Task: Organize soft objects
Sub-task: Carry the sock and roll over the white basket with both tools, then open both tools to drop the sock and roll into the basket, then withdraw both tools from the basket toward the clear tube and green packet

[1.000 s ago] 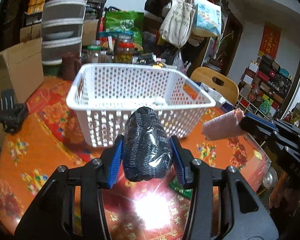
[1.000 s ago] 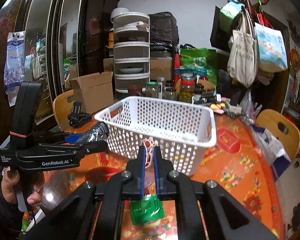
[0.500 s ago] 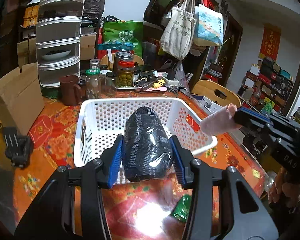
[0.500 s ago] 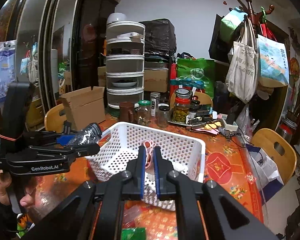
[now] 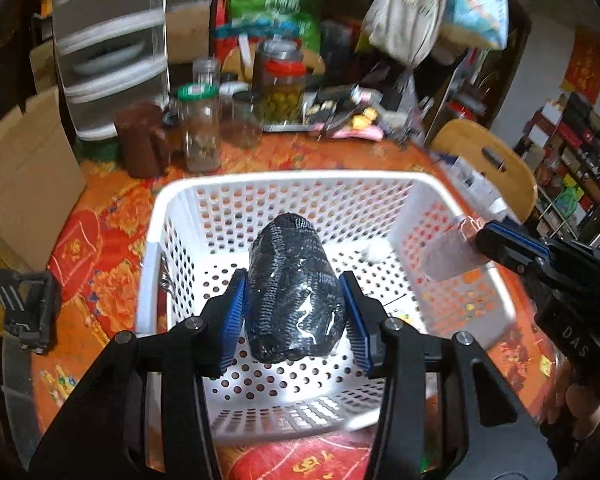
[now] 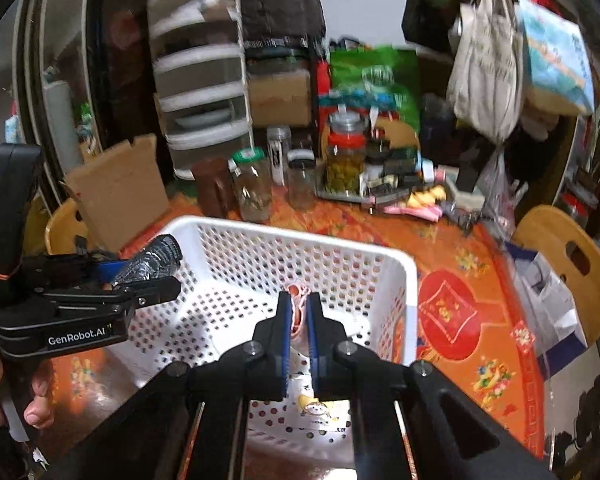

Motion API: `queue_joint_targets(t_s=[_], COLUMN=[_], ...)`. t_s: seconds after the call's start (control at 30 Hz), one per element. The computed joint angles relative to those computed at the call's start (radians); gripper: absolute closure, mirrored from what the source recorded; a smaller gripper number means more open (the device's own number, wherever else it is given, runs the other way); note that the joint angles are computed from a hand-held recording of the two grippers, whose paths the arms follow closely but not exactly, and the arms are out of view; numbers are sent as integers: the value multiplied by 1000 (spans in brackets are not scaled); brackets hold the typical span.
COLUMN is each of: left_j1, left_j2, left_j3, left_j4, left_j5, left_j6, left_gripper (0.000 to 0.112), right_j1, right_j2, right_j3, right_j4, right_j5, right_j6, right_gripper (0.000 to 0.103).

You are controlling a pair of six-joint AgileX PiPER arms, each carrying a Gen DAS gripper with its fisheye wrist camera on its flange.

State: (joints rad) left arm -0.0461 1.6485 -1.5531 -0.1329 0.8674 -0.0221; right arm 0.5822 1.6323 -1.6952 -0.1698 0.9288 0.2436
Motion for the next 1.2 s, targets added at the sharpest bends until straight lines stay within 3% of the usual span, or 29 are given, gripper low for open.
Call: queue_joint_targets(t_s=[0.23,0.57,0.7,0.73,0.77,0.87,1.07,1.2], left_j1=[1,-10,2,6,4,-1,-7,-32], left_j2=[190,231,199,188,175,121,-72,-179], left_j3=[-118,-109,-66,-57,-47,-5,139,197], left_j4=[49,64,21,8,16,41,2,25], left_j5=[59,40,-1,-7,-10,-40,-119,-135], left_j6=[-49,-45,-13,-1,-7,-24,28,17], left_gripper=[69,68,46,45,43,35,22,17], right_j1=[-40,-51,-60,-62,-65,-75,-79,-66], right_j2=[135,217,211,200,189,132,-8,-87], right_j3=[-83,-143,-140,-129,-118,-63,39,87], right_j4=[83,112,136,137,141,156,181,188], right_j5=[51,94,94,88,81,42,-10,-19], right_j6=[-47,-61,-63,-61,-61,-65,-80,-89], right_gripper=[97,97,93,83,65,38,21,15])
